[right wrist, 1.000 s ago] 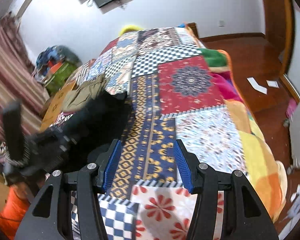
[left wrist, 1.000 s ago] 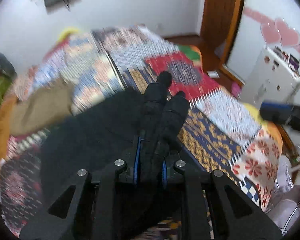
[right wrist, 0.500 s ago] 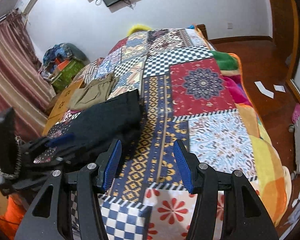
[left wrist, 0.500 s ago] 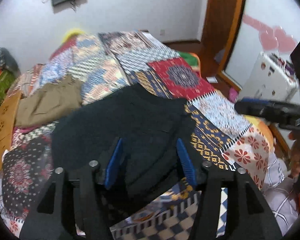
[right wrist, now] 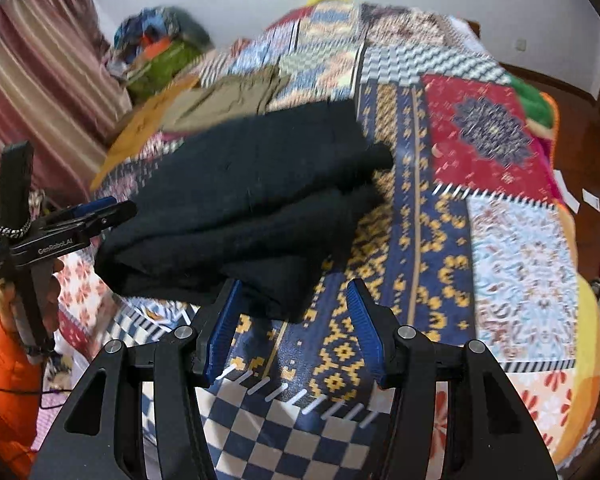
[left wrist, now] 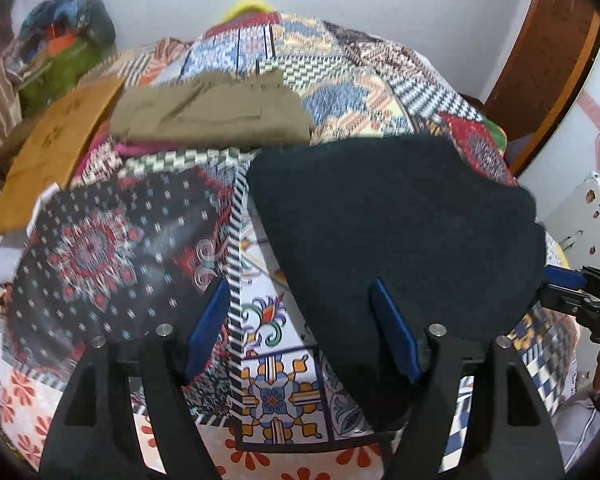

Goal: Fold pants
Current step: 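Press the folded black pants flat with both open tools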

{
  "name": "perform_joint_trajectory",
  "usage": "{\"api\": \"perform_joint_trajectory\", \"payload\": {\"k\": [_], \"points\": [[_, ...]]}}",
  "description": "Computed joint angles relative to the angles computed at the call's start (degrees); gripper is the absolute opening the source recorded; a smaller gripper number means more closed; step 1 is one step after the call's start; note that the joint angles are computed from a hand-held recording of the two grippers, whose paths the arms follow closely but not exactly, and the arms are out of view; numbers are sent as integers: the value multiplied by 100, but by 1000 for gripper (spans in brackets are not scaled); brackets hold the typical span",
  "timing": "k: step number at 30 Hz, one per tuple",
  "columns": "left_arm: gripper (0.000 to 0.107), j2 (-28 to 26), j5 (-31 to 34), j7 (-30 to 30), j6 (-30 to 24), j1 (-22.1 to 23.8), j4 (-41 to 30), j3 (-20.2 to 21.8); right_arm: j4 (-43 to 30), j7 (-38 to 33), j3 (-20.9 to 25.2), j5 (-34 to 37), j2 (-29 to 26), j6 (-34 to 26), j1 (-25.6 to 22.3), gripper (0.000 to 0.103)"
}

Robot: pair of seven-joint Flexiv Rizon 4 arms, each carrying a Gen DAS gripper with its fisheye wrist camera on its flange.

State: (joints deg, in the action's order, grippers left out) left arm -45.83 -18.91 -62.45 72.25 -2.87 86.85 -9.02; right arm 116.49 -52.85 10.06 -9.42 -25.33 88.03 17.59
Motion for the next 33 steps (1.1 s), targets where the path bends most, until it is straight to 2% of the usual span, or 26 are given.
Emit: {"api": "perform_joint_trajectory", "payload": {"k": [5, 9, 16, 19, 22, 27, 33], "points": [[73, -69, -75, -25, 128, 18, 84, -109, -106, 8, -115, -67, -144, -160, 50, 51], [73, -1, -67, 117, 263, 52, 220, -243, -85, 144, -518, -303, -162, -184, 292, 51], [73, 109, -275, 615, 153, 186, 335, -695, -412, 18, -482, -361, -421, -371, 1, 50], [73, 5, -428, 694, -44, 117, 135, -765, -713, -119, -366, -291, -626, -537, -229, 51], [76, -205, -513, 614, -210, -79, -220, -671, -1031, -228, -441, -329, -829, -717, -289, 51], [84, -555, -373, 437, -107, -421, -760, -440, -1740, -494, -455, -358, -1309, -1084, -444, 51], [84, -790, -354, 421, -330, -431, -1197, -509, -2324, -459, -856, -550, -1696, -1194, -234, 51]]}}
